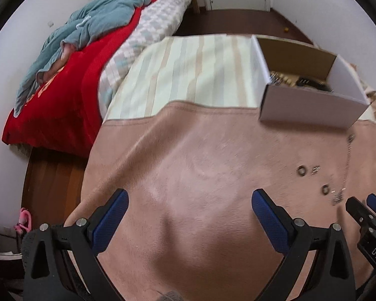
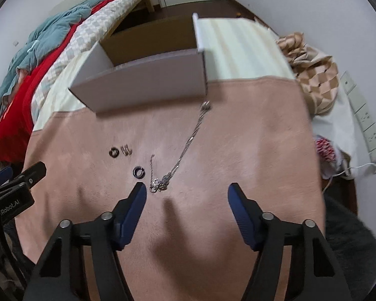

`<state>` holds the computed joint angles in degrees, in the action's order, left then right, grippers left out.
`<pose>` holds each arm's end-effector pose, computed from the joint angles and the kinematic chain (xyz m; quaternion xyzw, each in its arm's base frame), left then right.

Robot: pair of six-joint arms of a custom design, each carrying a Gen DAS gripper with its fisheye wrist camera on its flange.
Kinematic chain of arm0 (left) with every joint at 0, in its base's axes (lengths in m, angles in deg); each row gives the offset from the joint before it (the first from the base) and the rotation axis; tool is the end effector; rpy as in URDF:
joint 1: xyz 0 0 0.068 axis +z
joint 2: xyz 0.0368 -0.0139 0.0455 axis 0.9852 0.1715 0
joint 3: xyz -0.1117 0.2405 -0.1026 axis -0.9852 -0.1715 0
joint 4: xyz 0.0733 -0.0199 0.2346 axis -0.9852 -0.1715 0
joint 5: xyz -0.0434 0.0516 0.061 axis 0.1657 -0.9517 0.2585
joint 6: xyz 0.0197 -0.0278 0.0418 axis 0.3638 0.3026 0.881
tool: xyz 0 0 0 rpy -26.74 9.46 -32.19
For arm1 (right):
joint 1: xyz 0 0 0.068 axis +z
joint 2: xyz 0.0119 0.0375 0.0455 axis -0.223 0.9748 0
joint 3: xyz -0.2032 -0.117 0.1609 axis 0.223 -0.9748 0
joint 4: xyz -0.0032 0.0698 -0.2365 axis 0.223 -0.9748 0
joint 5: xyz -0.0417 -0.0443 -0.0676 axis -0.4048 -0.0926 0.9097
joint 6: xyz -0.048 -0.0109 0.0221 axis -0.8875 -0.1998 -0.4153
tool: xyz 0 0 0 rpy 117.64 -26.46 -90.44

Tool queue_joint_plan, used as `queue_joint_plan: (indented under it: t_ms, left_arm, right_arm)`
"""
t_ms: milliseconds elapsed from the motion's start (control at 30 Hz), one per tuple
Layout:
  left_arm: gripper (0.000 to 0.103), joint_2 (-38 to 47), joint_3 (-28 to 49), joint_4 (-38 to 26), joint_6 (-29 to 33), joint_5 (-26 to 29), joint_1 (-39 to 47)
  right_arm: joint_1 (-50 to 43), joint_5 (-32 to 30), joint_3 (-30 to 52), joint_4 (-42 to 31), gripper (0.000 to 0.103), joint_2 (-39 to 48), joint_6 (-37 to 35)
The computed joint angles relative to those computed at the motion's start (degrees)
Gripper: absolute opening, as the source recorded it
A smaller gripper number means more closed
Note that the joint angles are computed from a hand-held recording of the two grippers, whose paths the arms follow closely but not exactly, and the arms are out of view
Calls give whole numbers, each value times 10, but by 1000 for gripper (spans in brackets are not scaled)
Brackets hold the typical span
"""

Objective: Organize jewelry
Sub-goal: 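Close the right tool on the silver necklace chain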

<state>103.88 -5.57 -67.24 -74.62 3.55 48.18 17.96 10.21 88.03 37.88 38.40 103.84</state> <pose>0.1984 -0.1089 0.1764 0.0626 0.9697 0.0885 0.2190 0.1520 0.0836 0.1340 0.1222 0.9703 0.0462 0.2037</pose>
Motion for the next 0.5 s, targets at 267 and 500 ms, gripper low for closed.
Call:
queue_joint_plan:
  t_ms: [267, 500]
  left_arm:
    - [100, 39, 0, 30, 19, 6, 21]
    - [100, 54, 10, 32, 13, 14, -7]
  right_arm:
    - [73, 69, -8, 108, 39, 95, 24]
    - [83, 83, -26, 83, 7, 66, 35]
